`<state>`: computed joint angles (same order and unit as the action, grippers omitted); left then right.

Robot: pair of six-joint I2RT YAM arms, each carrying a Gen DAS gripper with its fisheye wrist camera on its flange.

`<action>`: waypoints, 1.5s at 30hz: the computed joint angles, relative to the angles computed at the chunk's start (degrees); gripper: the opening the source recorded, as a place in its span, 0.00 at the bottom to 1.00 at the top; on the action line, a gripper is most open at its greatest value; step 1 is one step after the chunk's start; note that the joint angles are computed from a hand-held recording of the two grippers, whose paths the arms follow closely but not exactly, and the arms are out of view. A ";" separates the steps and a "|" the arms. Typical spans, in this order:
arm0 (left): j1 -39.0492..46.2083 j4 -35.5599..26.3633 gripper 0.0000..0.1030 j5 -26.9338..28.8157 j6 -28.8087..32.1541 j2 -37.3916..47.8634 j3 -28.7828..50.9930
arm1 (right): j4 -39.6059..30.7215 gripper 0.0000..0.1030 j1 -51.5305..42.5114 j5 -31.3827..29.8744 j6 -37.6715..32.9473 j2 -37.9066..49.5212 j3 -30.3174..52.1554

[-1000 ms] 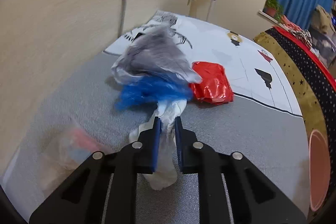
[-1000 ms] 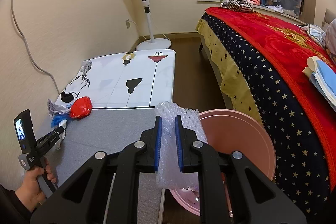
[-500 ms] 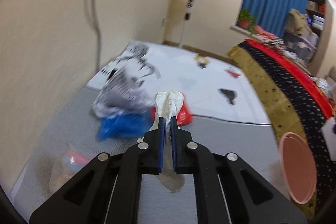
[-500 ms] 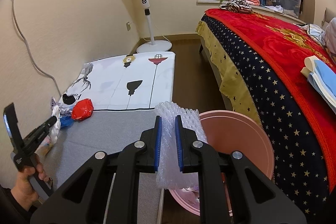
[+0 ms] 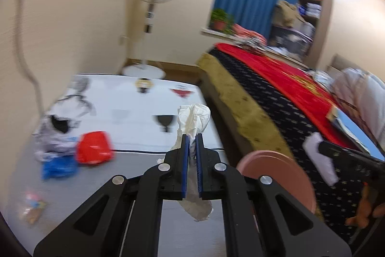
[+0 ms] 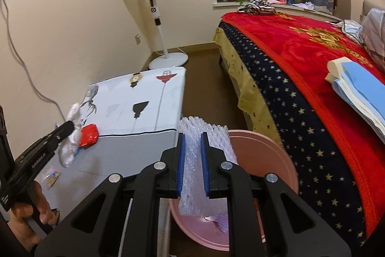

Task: Collect trash
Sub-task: 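Carry the sleeve and tissue over the wastebasket and open both grippers, then move both tools back over the remaining trash on the table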

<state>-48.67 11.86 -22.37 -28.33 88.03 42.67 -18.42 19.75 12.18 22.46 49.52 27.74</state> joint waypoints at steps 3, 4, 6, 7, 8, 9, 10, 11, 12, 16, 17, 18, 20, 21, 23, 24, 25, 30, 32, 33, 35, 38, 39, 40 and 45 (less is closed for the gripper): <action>-2.95 -1.85 0.06 2.53 0.53 5.89 6.50 | -0.26 0.13 -4.56 -2.98 -2.06 -0.59 -0.63; -3.38 -2.25 0.06 3.49 0.56 7.11 7.66 | -0.36 0.13 -6.27 -3.94 -2.99 -0.61 -0.90; -4.23 -4.10 0.06 6.93 0.44 11.54 12.36 | -0.62 0.13 -9.47 -6.02 -4.70 -0.53 -1.33; -4.47 -4.73 0.06 7.90 0.61 12.89 13.83 | -0.83 0.13 -11.09 -7.06 -5.58 -0.54 -1.55; -4.76 -5.53 0.06 8.89 0.87 14.66 15.71 | -1.05 0.13 -13.08 -8.30 -6.58 -0.41 -1.80; -5.29 -6.04 0.06 9.22 1.29 16.47 17.48 | -1.14 0.13 -14.31 -9.09 -7.15 -0.32 -1.96; -5.68 -6.07 0.06 9.56 1.74 17.94 18.79 | -1.26 0.13 -15.65 -9.95 -7.67 -0.18 -2.04; -5.91 -6.35 0.06 10.28 1.98 19.12 19.99 | -1.37 0.13 -17.21 -10.91 -8.17 -0.25 -2.08; -5.82 -6.94 0.06 12.73 1.82 21.10 22.04 | -1.49 0.13 -18.03 -11.31 -8.50 -0.50 -2.15; -6.40 -9.78 0.06 15.66 2.47 26.24 28.28 | -2.15 0.13 -20.79 -11.87 -10.27 -0.73 -1.81; -6.69 -10.79 0.06 15.28 2.93 27.30 29.89 | -2.00 0.13 -21.02 -11.57 -10.84 -0.35 -1.83; -6.99 -11.83 0.07 14.96 3.27 28.43 31.54 | -1.66 0.13 -21.29 -11.10 -11.50 0.10 -2.06; -7.12 -12.75 0.15 14.96 3.32 29.30 33.05 | -1.44 0.13 -22.70 -11.85 -12.39 1.64 -2.20; -7.20 -12.74 0.41 14.86 3.26 29.39 33.26 | -1.38 0.13 -23.30 -12.16 -12.64 2.16 -2.15; -7.88 -14.47 0.86 10.65 1.88 29.27 34.03 | -1.33 0.13 -24.78 -12.80 -13.23 2.70 -2.09; -8.20 -14.24 0.90 7.75 1.24 28.96 33.66 | -1.20 0.13 -25.25 -13.05 -13.41 2.65 -2.24; -8.11 -13.68 0.91 7.14 1.12 28.61 33.05 | -1.16 0.13 -25.60 -13.17 -13.50 2.57 -2.30; -6.74 -14.65 0.91 8.23 0.20 27.57 32.34 | -0.85 0.17 -26.09 -13.41 -13.54 3.32 -2.39; -6.63 -15.87 0.91 7.03 -0.35 27.17 32.52 | -0.81 0.18 -26.27 -13.91 -13.34 3.78 -2.46; -6.47 -16.20 0.91 6.23 -0.75 26.37 31.81 | -0.77 0.22 -26.63 -14.67 -13.42 4.30 -2.35; -5.78 -16.89 0.91 5.04 -1.61 24.33 29.96 | -0.91 0.47 -26.64 -14.20 -12.79 4.95 -2.04; -4.62 -17.66 0.91 4.39 -2.64 21.45 27.46 | -0.79 0.63 -27.42 -13.69 -10.80 3.05 -2.49; -4.37 -18.10 0.91 4.14 -2.84 20.82 27.02 | -1.22 0.63 -27.87 -14.05 -10.78 2.73 -2.23; -3.97 -18.65 0.91 4.00 -3.04 19.71 26.21 | -1.49 0.64 -28.01 -13.95 -10.55 2.44 -2.15; -2.74 -20.20 0.91 3.84 -5.03 11.94 20.54 | -5.07 0.67 -25.56 -11.44 -7.35 -2.82 -0.96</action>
